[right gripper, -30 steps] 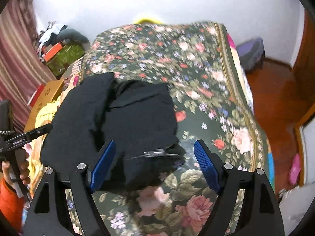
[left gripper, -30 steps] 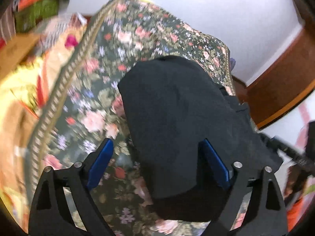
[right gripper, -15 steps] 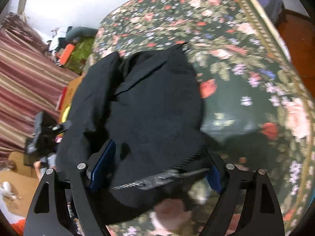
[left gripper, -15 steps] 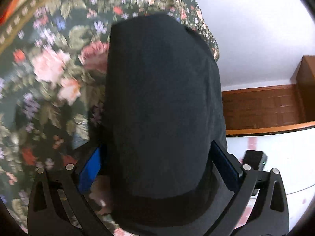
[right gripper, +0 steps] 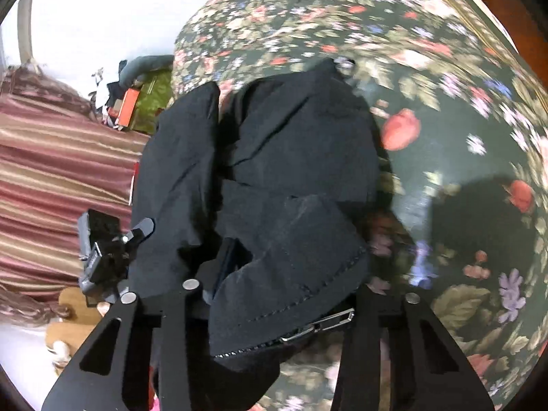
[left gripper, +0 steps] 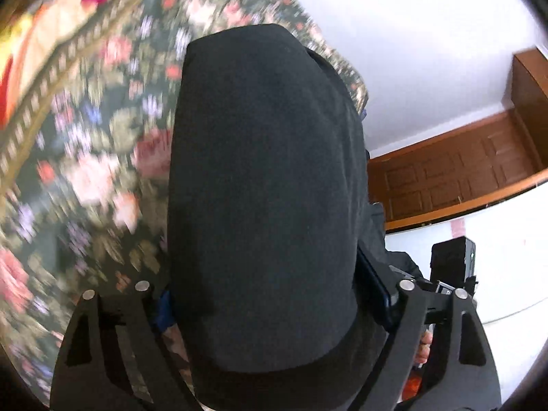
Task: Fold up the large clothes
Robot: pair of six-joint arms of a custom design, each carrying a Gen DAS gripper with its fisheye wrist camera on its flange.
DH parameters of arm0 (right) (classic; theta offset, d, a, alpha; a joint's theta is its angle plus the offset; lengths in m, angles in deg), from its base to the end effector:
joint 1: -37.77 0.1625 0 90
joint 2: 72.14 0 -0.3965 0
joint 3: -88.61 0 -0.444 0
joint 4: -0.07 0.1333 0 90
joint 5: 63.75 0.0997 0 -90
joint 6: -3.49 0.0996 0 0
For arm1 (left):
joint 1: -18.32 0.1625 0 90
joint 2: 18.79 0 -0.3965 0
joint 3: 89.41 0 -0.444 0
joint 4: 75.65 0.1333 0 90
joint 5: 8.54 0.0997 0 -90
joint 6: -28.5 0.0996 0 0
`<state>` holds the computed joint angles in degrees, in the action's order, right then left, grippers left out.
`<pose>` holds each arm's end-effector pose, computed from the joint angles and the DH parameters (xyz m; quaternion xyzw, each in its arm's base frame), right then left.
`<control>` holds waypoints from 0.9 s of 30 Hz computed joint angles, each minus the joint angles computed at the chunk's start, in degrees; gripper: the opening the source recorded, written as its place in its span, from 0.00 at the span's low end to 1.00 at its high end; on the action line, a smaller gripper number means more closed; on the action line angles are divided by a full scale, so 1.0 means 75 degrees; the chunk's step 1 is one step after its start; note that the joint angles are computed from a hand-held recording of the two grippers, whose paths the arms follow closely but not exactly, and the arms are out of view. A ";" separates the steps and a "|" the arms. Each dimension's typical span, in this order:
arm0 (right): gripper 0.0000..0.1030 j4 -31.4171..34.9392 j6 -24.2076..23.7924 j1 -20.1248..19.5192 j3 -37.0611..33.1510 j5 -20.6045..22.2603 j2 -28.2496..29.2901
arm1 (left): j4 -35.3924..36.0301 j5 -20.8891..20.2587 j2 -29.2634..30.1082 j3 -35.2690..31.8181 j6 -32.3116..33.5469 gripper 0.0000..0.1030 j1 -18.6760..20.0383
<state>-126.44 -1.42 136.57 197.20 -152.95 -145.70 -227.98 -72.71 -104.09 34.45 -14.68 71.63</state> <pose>0.2215 -0.5506 0.1909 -0.1194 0.9927 -0.0127 0.0074 -0.1613 -0.5122 0.2390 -0.0999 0.9497 -0.2943 0.0388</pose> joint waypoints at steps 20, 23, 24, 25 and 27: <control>0.25 -0.1202 -0.0282 0.1707 -0.2470 -0.0346 0.3822 | 0.0770 0.0953 -0.1931 -0.0498 0.2744 0.76 0.1508; 0.25 -0.1120 -0.0206 0.1721 -0.2745 -0.0753 0.4431 | 0.1221 0.1036 -0.1745 -0.0583 0.2435 0.77 0.2165; 0.25 -0.1115 -0.0183 0.1701 -0.2816 -0.0863 0.4615 | 0.1550 0.1280 -0.1647 -0.0584 0.2166 0.79 0.2363; 0.26 -0.1064 -0.0168 0.1666 -0.2888 -0.0905 0.4778 | 0.1674 0.1364 -0.1578 -0.0525 0.1928 0.80 0.2572; 0.26 -0.1086 -0.0083 0.1639 -0.2890 -0.0971 0.4913 | 0.0963 0.1082 -0.1569 -0.0278 0.2029 0.86 0.2892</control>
<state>-134.58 -2.04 148.86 175.52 -160.24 -108.85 -220.75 -64.60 -115.85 32.36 0.54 93.32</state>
